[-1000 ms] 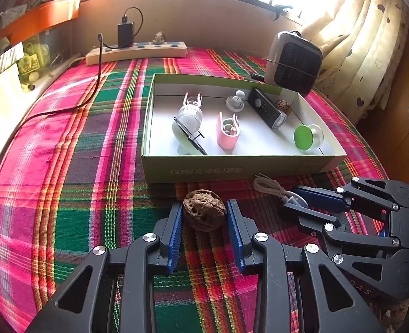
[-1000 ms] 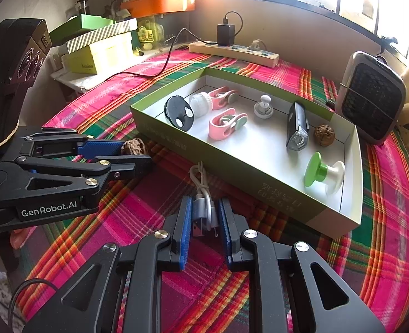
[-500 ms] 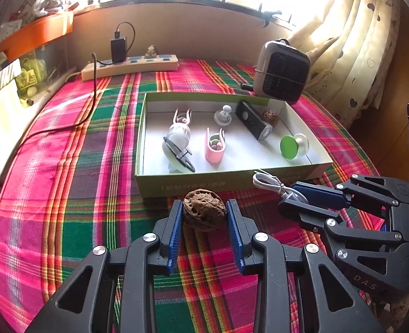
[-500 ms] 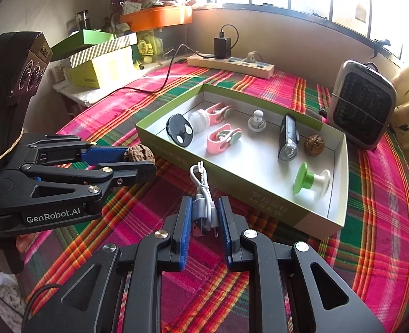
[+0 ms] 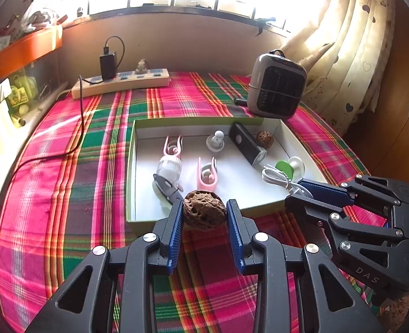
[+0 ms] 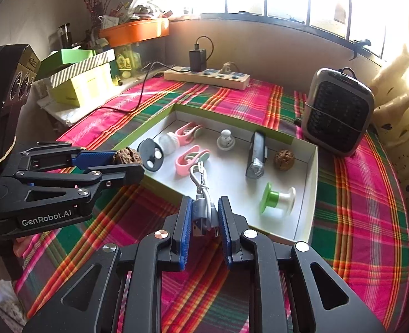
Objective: Organize objects
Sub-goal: 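Carry the walnut with the left gripper while the right gripper carries the cable over the box, then lower the walnut into the box and open the left gripper while the right gripper releases the cable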
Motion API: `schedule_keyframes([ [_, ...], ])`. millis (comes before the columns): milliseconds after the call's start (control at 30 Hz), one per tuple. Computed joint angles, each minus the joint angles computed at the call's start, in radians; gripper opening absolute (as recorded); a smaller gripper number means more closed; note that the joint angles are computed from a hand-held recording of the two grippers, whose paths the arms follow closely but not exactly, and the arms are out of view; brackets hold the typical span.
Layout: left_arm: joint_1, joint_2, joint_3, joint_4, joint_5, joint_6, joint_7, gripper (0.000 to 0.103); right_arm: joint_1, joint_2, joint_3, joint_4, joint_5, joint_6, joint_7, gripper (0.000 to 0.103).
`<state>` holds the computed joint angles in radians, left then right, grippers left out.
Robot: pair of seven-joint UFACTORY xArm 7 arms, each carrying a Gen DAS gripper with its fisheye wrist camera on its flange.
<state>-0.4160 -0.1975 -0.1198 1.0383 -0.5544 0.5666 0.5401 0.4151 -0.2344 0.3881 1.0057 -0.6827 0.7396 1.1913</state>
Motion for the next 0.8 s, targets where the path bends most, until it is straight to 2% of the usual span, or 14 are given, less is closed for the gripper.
schedule_keyframes([
  [800,0.03,0.178,-0.055,0.175,0.064,0.008,-0.048,0.029,-0.03,0.045,-0.056,0.005,0.042,-0.037,-0.016,0.02],
])
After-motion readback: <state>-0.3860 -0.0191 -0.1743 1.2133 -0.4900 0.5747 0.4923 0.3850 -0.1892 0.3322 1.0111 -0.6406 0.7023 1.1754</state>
